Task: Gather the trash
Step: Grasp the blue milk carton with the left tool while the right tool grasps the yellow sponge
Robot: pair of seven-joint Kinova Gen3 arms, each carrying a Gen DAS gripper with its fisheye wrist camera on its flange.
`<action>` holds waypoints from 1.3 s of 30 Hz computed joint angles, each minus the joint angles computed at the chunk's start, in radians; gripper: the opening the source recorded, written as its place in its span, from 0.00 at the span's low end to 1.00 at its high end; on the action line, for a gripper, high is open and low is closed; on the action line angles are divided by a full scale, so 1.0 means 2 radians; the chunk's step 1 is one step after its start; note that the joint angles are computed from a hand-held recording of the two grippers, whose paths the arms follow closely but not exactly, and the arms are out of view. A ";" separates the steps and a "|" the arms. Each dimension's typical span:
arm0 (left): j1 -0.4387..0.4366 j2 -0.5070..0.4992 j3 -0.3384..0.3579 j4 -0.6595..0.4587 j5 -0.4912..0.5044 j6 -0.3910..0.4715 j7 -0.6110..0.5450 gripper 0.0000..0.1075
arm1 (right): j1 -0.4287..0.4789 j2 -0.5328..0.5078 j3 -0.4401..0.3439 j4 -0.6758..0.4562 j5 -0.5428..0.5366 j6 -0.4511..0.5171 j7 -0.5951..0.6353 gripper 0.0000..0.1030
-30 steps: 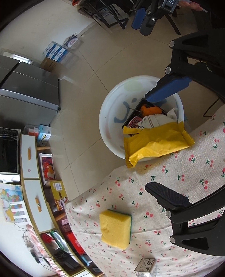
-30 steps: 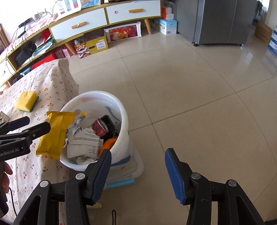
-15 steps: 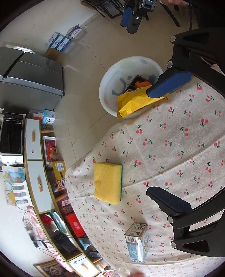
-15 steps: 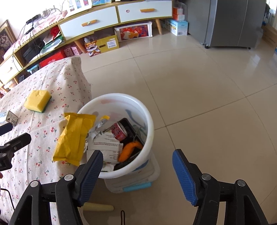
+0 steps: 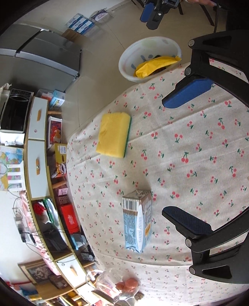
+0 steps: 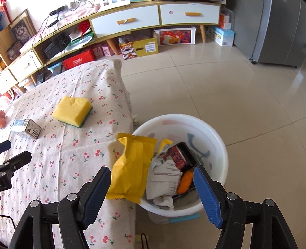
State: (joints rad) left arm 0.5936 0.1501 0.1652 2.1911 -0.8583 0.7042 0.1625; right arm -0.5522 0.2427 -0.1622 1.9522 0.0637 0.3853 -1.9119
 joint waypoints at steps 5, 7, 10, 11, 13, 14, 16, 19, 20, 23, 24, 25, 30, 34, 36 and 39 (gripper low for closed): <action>-0.049 -0.004 -0.028 -0.001 0.034 0.021 -0.013 0.96 | -0.026 0.021 0.004 -0.025 0.012 0.008 -0.020 0.73; -0.074 -0.003 -0.047 0.001 0.050 0.010 -0.011 0.96 | -0.035 0.027 0.007 -0.034 0.020 0.011 -0.026 0.73; -0.123 -0.001 -0.060 0.014 0.073 -0.043 -0.007 0.96 | -0.056 0.034 0.020 -0.044 0.040 0.014 -0.046 0.73; -0.134 0.006 -0.065 0.012 0.084 -0.055 -0.019 0.96 | -0.062 0.037 0.024 -0.047 0.047 0.016 -0.054 0.73; -0.145 0.029 -0.072 -0.002 0.098 -0.056 -0.038 0.96 | -0.069 0.044 0.028 -0.056 0.054 0.020 -0.068 0.73; -0.148 0.039 -0.077 -0.008 0.105 -0.057 -0.046 0.96 | -0.066 0.048 0.024 -0.060 0.051 0.020 -0.068 0.73; -0.150 0.048 -0.091 -0.011 0.110 -0.071 -0.052 0.96 | -0.059 0.055 0.018 -0.069 0.044 0.022 -0.064 0.73; -0.153 0.063 -0.099 -0.022 0.133 -0.063 -0.078 0.95 | -0.062 0.064 0.019 -0.082 0.045 0.027 -0.065 0.73; -0.148 0.067 -0.103 -0.024 0.141 -0.055 -0.083 0.95 | -0.066 0.067 0.021 -0.086 0.049 0.029 -0.066 0.73; -0.148 0.066 -0.117 -0.006 0.174 -0.077 -0.126 0.76 | -0.081 0.073 0.027 -0.096 0.064 0.037 -0.072 0.74; -0.167 0.062 -0.106 0.008 0.183 -0.097 -0.147 0.67 | -0.081 0.077 0.023 -0.102 0.065 0.042 -0.066 0.74; -0.190 0.056 -0.090 0.023 0.192 -0.118 -0.167 0.57 | -0.080 0.082 0.017 -0.111 0.064 0.049 -0.056 0.74; -0.235 0.005 -0.066 0.084 0.218 -0.178 -0.245 0.38 | -0.091 0.129 -0.005 -0.196 0.079 0.121 0.037 0.74; -0.222 -0.051 -0.057 0.108 0.172 -0.170 -0.217 0.38 | -0.117 0.171 0.003 -0.261 0.096 0.149 0.086 0.76; -0.185 -0.066 -0.073 0.111 0.138 -0.148 -0.191 0.38 | -0.112 0.197 -0.004 -0.297 0.081 0.166 0.117 0.78; -0.196 -0.085 -0.065 0.128 0.145 -0.153 -0.204 0.38 | -0.113 0.234 -0.007 -0.347 0.060 0.193 0.154 0.78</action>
